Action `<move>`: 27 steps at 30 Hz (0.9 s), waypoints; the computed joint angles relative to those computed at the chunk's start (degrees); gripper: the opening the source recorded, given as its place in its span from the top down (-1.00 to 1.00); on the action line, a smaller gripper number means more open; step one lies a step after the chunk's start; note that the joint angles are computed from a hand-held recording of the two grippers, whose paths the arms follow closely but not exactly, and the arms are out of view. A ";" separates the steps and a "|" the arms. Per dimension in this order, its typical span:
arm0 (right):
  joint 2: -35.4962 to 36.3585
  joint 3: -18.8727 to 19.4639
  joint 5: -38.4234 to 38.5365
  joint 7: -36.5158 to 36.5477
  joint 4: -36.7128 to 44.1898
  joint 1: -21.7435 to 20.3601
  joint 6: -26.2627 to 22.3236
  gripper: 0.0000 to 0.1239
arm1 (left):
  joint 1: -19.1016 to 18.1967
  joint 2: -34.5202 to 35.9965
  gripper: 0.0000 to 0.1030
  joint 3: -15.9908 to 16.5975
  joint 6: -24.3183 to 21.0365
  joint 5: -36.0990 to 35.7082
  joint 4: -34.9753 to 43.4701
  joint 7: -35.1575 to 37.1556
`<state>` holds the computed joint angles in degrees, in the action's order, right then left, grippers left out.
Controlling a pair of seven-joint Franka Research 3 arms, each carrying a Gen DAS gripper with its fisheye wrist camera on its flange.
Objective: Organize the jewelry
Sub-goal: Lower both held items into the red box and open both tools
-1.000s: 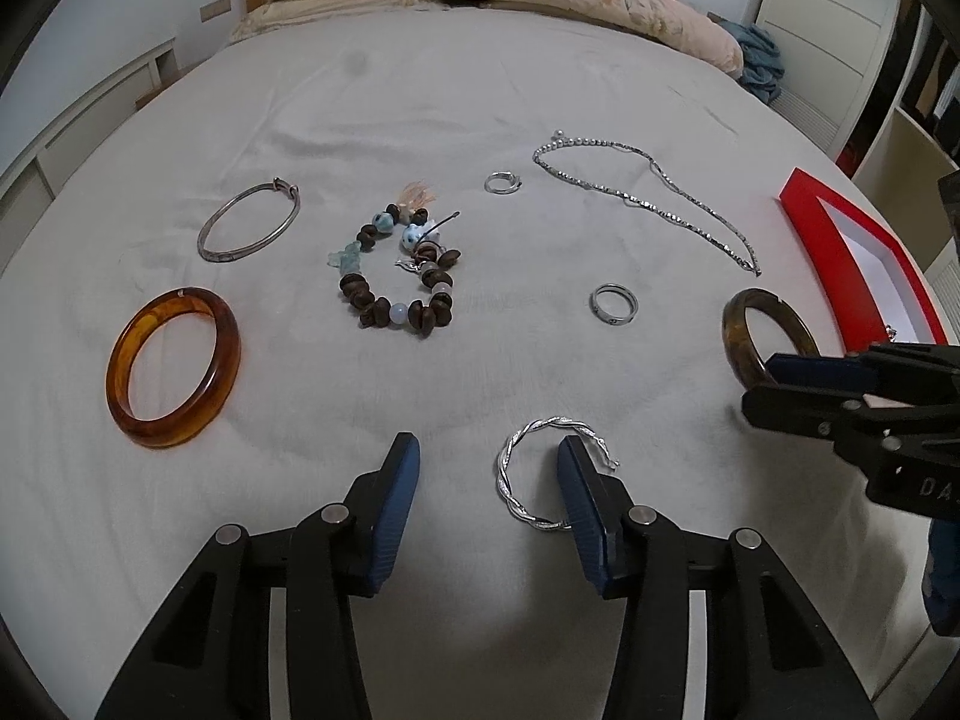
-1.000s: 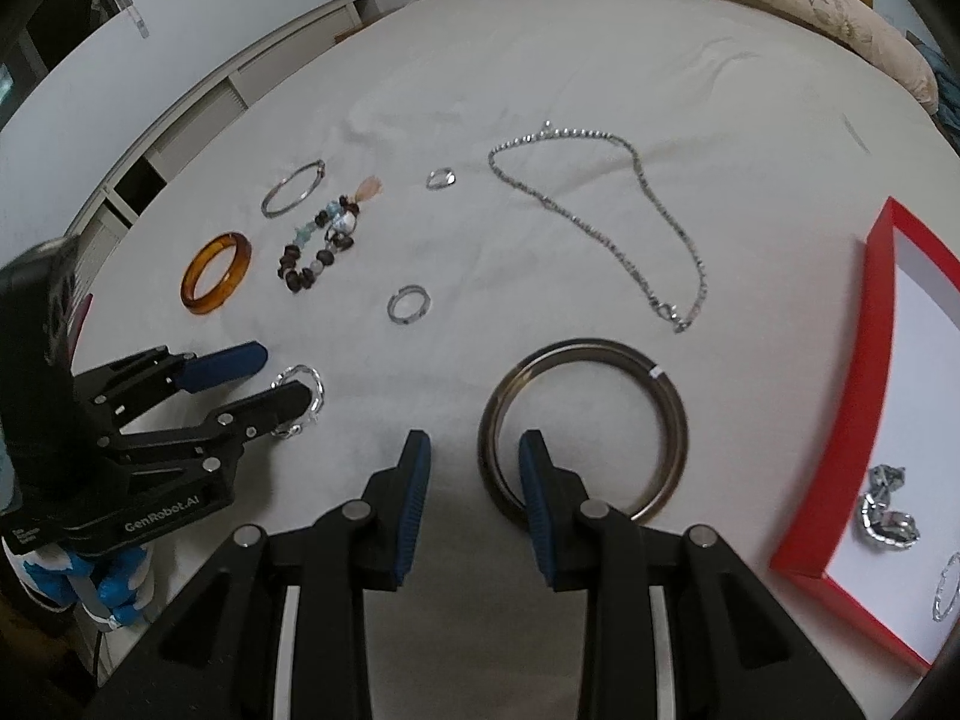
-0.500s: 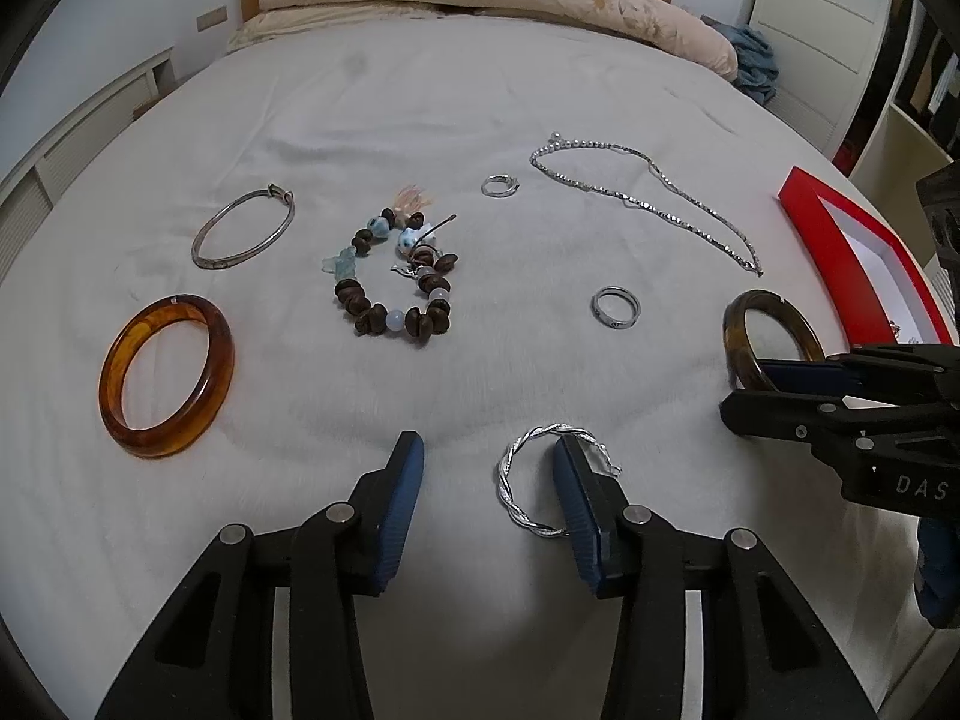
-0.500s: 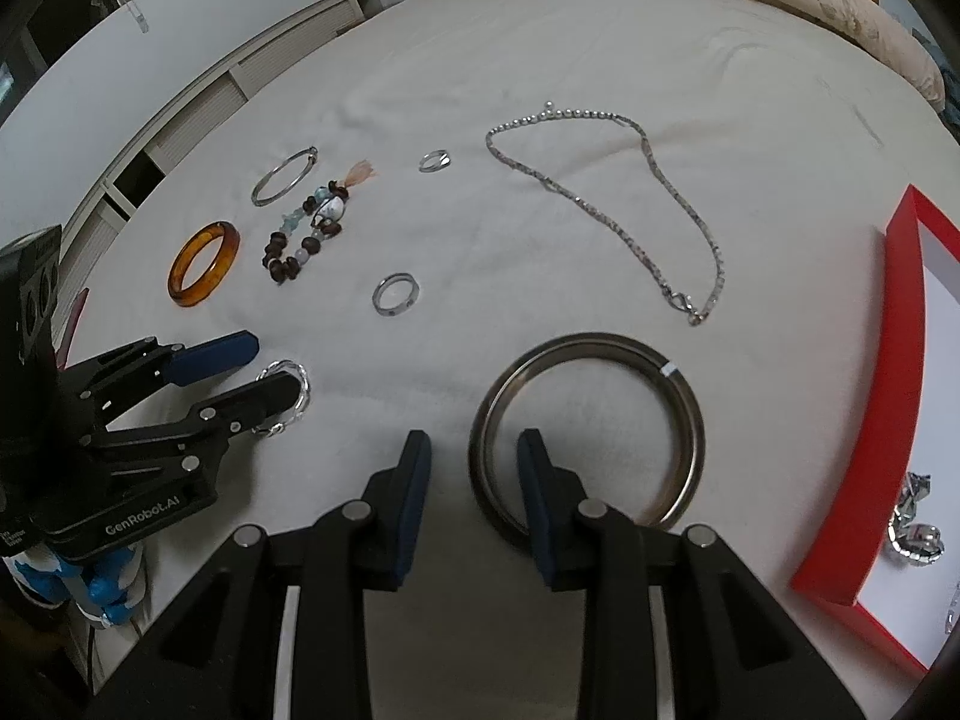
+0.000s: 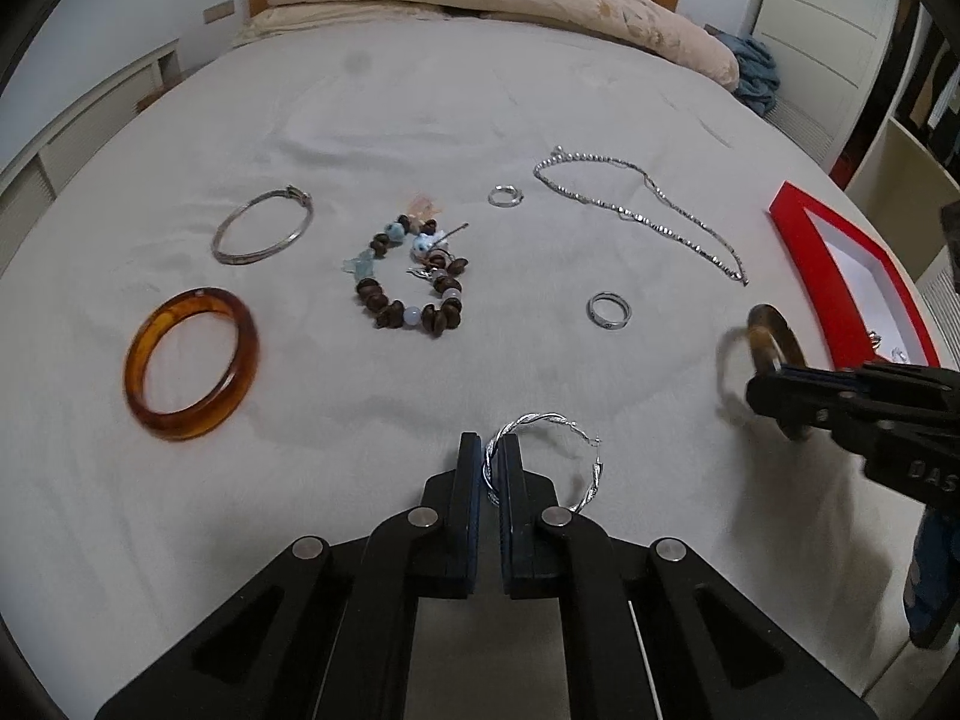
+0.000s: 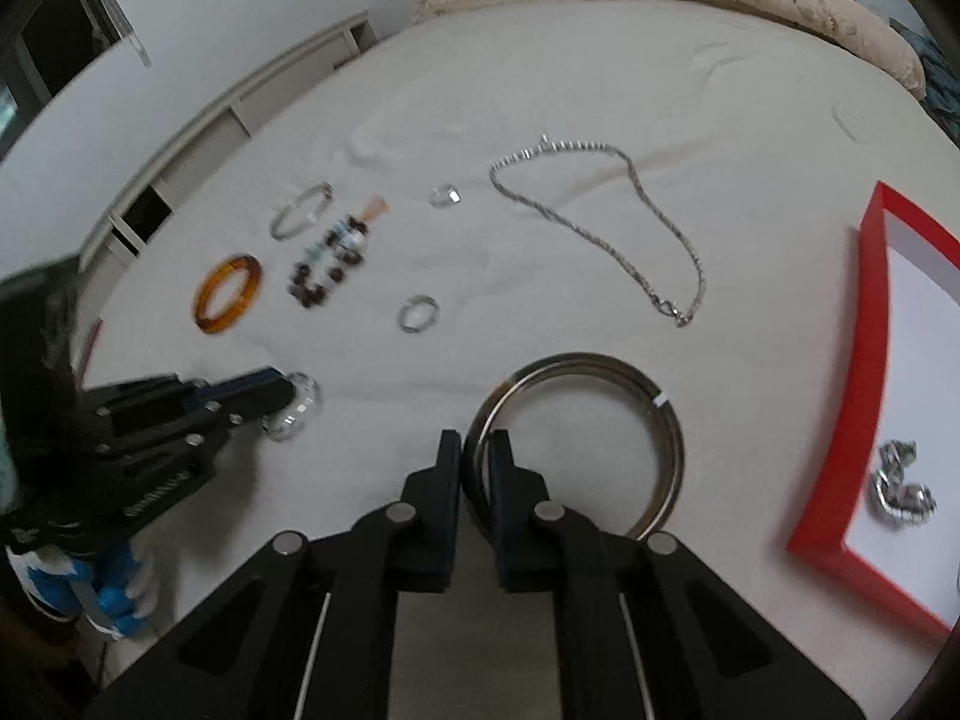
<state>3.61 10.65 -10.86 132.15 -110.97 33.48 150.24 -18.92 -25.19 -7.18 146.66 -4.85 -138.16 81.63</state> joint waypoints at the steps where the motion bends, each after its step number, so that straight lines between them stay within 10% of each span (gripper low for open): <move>1: -0.87 0.00 -0.53 0.97 -0.60 0.13 0.81 0.87 | 0.15 -0.57 0.90 -0.21 -0.23 0.24 -0.11 -0.31; 13: -13.60 3.18 -6.34 6.77 -6.57 -4.29 0.84 0.87 | -2.46 -0.19 0.90 -2.72 -2.51 1.24 7.55 -2.82; 27: -27.24 0.03 2.24 -5.22 -20.37 -16.78 -6.95 0.87 | -7.00 29.21 0.90 -11.93 -3.67 7.39 37.57 -7.67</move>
